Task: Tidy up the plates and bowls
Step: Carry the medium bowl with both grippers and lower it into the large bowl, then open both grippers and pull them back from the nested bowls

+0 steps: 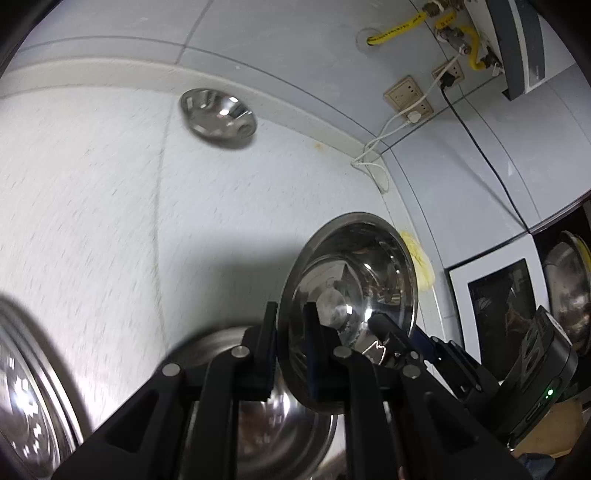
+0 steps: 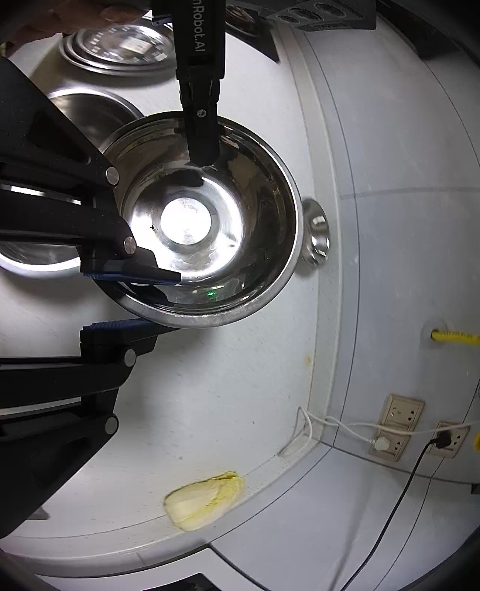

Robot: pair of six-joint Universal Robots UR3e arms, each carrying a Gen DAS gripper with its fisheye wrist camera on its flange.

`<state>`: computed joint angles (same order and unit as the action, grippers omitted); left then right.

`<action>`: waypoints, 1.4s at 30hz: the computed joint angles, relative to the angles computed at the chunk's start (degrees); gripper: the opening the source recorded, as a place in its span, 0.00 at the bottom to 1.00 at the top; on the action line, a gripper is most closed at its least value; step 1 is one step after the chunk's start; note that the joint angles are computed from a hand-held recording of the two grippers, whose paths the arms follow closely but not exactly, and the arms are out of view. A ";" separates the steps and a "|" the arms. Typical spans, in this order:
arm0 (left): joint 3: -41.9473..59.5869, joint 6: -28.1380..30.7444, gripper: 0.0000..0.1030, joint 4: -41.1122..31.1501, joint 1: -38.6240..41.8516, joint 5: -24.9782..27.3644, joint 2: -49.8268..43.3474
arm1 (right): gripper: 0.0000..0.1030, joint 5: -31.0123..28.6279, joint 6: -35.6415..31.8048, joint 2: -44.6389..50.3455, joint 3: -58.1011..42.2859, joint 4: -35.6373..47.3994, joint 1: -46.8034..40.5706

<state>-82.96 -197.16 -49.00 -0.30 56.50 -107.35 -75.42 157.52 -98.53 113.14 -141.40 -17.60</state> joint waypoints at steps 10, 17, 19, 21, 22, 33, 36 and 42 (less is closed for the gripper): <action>-22.80 3.08 0.11 -1.90 4.06 -0.57 16.17 | 0.15 -0.18 -3.61 -15.46 10.73 11.37 1.21; -27.41 4.30 0.11 -2.42 4.12 0.92 17.45 | 0.15 -1.07 -3.80 -16.46 15.13 12.91 1.71; -27.77 4.04 0.11 -1.33 3.80 1.58 16.71 | 0.15 -1.66 -3.78 -15.19 15.67 12.06 1.93; -27.30 3.33 0.11 -0.19 3.10 2.59 14.93 | 0.15 -1.63 -3.61 -14.04 16.08 11.43 2.11; -26.80 2.79 0.11 0.29 2.71 2.92 14.04 | 0.15 -1.84 -3.57 -12.71 15.82 10.88 2.27; -21.88 0.59 0.13 2.36 -1.79 8.39 9.31 | 0.17 -2.49 -4.16 -7.54 15.48 7.61 2.24; -21.26 0.69 0.13 2.28 -2.23 9.06 8.94 | 0.17 -2.02 -4.47 -7.34 15.49 7.31 1.83; -22.13 1.12 0.34 4.12 -2.74 10.55 10.20 | 0.18 -0.97 -5.49 -8.68 15.89 7.51 0.83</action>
<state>-105.09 -196.04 -44.89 -3.03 67.04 -97.15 -76.38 152.03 -107.21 129.02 -133.89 -16.77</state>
